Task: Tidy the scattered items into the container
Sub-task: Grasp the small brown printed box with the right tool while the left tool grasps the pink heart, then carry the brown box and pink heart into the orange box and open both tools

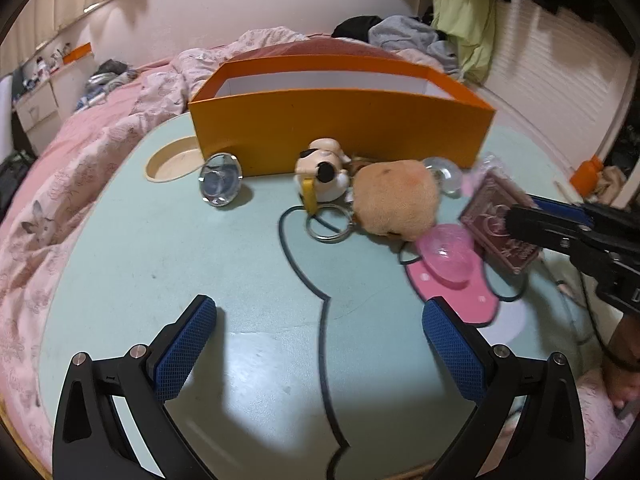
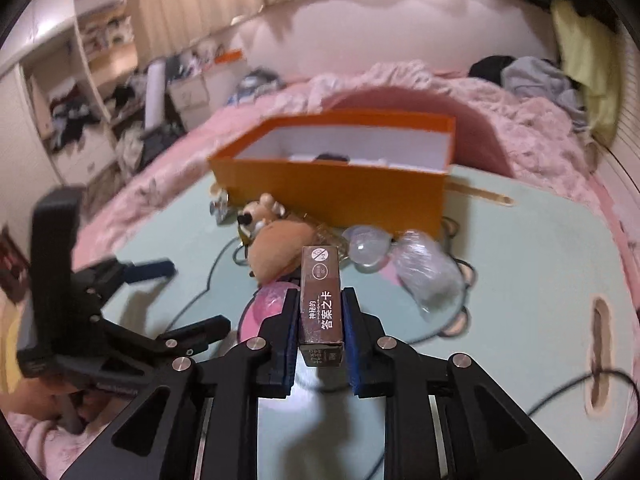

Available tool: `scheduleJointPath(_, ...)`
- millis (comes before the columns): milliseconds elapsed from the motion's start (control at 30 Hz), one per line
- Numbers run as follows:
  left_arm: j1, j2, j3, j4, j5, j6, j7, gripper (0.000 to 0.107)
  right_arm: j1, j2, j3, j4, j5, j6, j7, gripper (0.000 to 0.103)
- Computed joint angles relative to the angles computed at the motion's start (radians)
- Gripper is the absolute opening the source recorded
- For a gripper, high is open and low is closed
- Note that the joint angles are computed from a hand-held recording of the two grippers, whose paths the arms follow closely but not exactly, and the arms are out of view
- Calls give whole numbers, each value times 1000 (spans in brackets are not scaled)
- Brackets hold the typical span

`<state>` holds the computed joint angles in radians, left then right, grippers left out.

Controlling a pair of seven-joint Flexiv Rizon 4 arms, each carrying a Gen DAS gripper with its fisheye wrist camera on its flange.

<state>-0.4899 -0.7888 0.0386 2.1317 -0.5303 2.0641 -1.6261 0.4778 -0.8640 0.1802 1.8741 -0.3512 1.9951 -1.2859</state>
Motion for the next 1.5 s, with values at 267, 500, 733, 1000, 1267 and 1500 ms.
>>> scheduleJointPath(267, 132, 17, -111, -66, 216, -67, 54, 40, -54, -1, 29, 68, 23, 159, 44, 19)
scheduleJointPath(500, 120, -3, -59, -165, 207, -218, 63, 33, -95, -15, 46, 71, -39, 181, 105, 20)
scheduleJointPath(733, 31, -30, 45, -270, 208, -349, 27, 47, -118, -26, 49, 71, -86, 189, 150, 20)
scheduleJointPath(1000, 84, -16, -11, -233, 273, -296, -15, 40, -113, -22, 36, 79, -93, 199, 170, 20)
scheduleJointPath(1267, 74, 88, -12, -85, 286, -174, -13, 40, -90, -8, 25, 82, -84, 201, 144, 20)
scheduleJointPath(1500, 57, 128, 51, -115, 206, -156, 37, 40, -51, 8, 10, -27, -98, 117, 149, 20)
